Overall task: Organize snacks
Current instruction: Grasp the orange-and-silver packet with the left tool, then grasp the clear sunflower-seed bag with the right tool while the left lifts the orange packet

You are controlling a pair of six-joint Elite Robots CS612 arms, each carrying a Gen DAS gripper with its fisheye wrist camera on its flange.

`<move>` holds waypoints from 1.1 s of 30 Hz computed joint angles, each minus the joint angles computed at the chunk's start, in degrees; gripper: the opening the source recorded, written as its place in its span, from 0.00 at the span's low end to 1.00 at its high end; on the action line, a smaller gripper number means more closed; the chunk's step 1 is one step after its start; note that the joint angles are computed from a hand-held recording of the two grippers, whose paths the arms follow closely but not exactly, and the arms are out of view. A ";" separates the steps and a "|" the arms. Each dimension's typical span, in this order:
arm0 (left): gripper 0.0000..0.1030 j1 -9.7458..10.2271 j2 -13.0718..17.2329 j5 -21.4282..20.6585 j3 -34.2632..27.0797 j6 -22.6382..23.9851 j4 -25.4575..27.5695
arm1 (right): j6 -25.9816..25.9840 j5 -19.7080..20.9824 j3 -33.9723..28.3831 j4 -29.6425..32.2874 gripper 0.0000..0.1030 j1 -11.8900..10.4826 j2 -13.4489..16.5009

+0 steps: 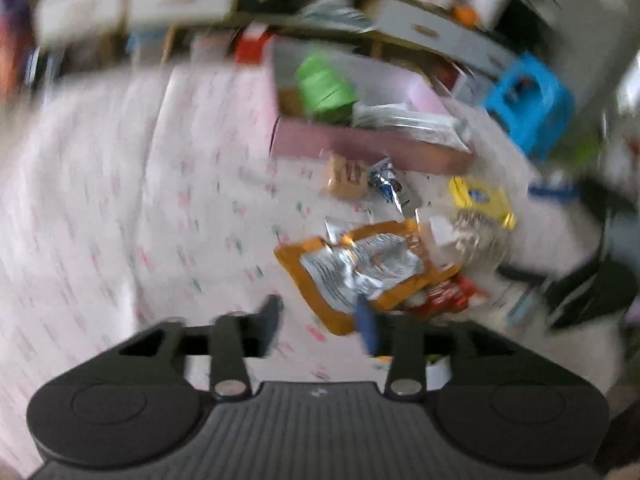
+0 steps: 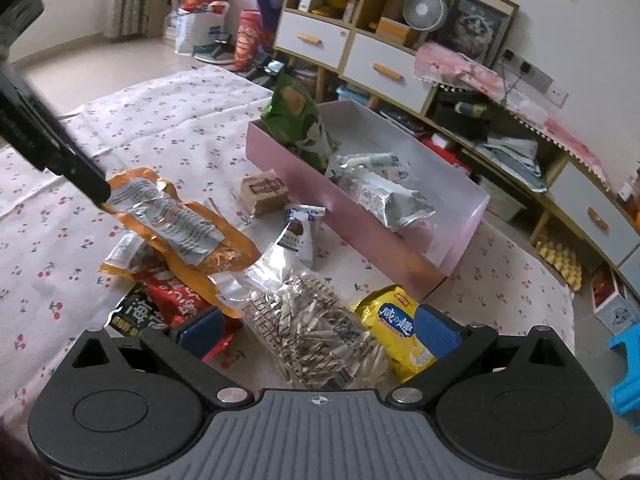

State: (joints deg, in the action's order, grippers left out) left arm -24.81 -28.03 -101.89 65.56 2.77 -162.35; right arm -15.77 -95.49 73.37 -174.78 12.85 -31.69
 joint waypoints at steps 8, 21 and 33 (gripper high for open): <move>0.81 -1.35 1.96 1.18 -2.12 20.29 -3.54 | -4.30 4.14 -0.51 2.67 0.98 -0.94 -0.35; 0.78 -2.18 4.28 1.62 -7.13 21.98 7.47 | -4.49 4.16 -4.77 12.23 0.79 -1.45 1.90; 0.48 -1.46 4.16 -0.46 -7.57 13.44 8.44 | 4.33 6.30 -4.45 9.92 0.59 -1.85 1.45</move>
